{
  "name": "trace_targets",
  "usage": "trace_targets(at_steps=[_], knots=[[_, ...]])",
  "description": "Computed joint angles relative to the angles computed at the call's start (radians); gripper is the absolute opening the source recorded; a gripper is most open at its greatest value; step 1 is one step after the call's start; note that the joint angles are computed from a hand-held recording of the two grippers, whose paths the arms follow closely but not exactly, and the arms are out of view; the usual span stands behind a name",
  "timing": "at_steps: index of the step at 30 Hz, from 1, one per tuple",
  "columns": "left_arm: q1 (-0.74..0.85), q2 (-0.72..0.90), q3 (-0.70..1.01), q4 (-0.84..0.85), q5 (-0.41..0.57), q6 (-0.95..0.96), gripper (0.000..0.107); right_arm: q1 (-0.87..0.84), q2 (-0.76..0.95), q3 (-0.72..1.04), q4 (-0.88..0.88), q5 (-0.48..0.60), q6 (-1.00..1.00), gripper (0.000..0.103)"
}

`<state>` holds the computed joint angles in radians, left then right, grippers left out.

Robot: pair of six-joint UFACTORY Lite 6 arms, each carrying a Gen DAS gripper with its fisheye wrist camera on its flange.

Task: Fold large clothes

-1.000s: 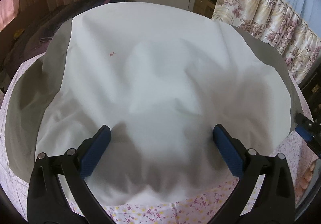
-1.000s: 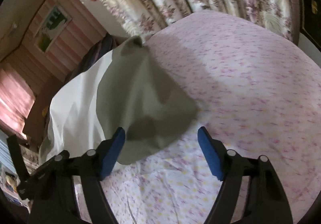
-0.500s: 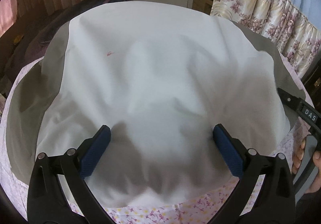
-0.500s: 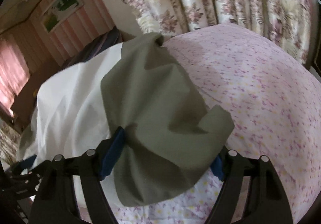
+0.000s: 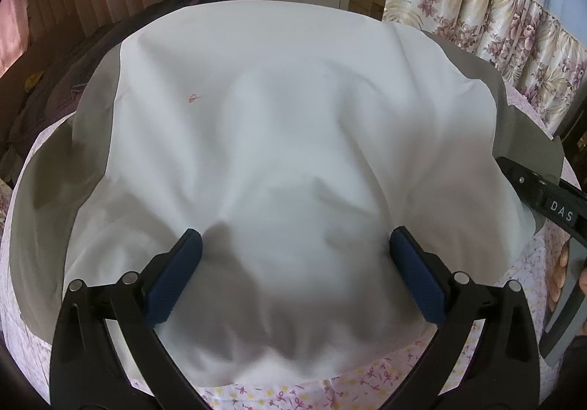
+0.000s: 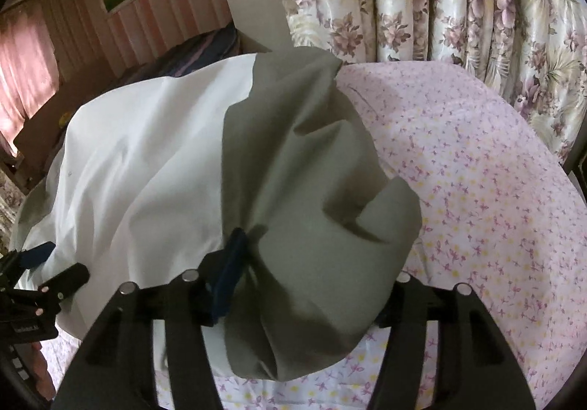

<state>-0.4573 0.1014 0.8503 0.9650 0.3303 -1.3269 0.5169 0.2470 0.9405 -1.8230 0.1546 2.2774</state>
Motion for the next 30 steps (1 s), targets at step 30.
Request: trace_targets(at_steps=[30], knots=[[-0.012,-0.062,-0.012,-0.164,0.039,0.329,0.082,0.325,-0.074,0.215,0.454,0.281,-0.7,0.018]])
